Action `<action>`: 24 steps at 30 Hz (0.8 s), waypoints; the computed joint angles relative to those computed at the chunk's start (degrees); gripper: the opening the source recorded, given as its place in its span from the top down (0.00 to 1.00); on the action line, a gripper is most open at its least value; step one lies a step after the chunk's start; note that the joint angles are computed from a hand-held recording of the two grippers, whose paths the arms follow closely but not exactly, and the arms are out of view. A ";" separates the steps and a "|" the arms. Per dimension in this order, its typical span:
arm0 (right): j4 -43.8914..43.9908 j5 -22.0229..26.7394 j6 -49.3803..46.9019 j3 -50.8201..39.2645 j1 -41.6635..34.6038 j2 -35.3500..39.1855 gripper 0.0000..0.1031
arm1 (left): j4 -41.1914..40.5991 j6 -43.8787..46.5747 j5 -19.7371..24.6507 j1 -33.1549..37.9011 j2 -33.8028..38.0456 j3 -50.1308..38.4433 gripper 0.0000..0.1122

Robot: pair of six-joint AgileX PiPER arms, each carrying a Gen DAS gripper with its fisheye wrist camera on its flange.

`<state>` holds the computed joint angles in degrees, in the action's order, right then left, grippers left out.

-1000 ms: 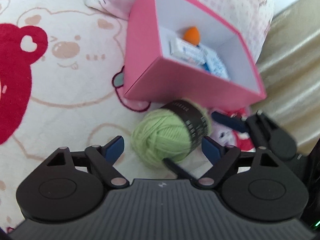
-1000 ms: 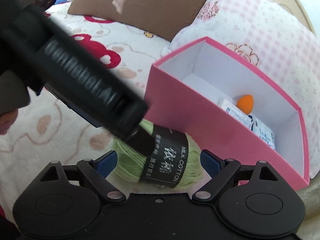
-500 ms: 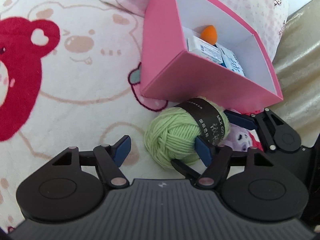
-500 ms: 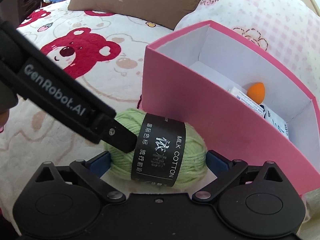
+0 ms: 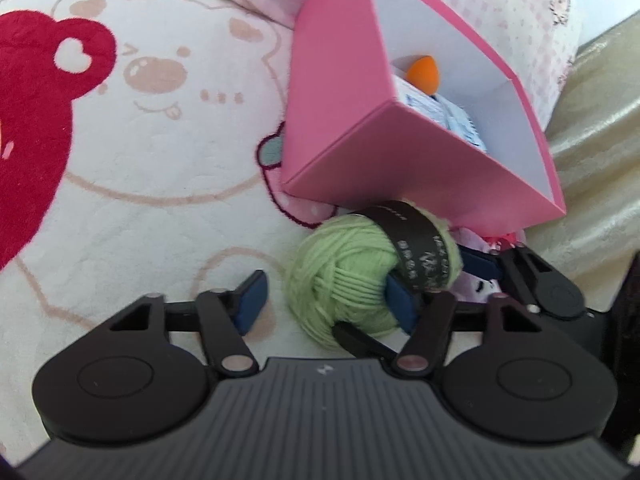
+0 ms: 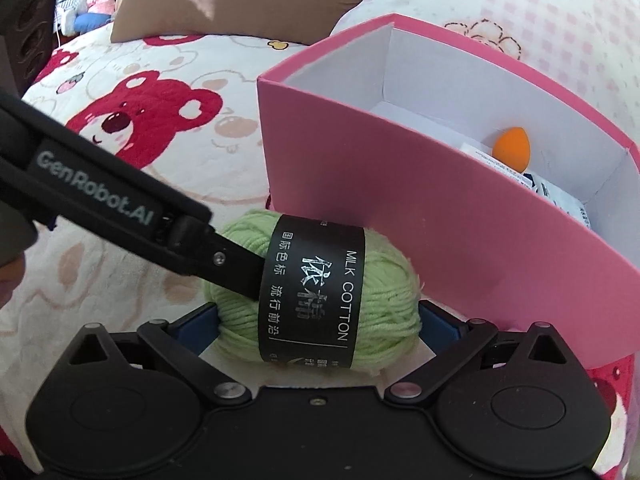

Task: Organize objects
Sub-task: 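Lower the left gripper around the green yarn ball and close it, then lift the green yarn ball with the left gripper over the pink box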

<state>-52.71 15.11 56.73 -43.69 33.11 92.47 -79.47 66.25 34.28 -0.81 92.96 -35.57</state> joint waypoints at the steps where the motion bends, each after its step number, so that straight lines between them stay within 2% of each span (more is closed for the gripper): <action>1: 0.11 -0.24 0.28 0.17 -0.04 0.00 0.01 | 0.52 -0.33 0.50 0.06 -0.25 0.02 0.50; 6: 5.17 -1.54 -1.88 0.58 -1.22 -0.59 0.02 | 1.59 -1.34 4.82 1.91 0.07 0.04 0.50; 13: -4.97 -1.25 11.14 1.63 0.31 -0.74 0.05 | 1.90 -3.95 9.01 4.65 1.70 -0.49 0.49; 16: -7.32 -1.76 14.21 2.03 0.11 -0.77 0.05 | 1.53 -2.85 8.06 4.44 0.55 0.19 0.46; 18: -8.04 -2.34 15.14 2.17 -0.28 -0.73 0.05 | 1.79 -2.17 8.06 4.24 -0.24 0.43 0.41; 24: -10.48 -2.92 18.23 2.41 -0.39 -0.66 0.05 | -0.45 -0.48 5.93 2.44 -1.48 1.31 0.39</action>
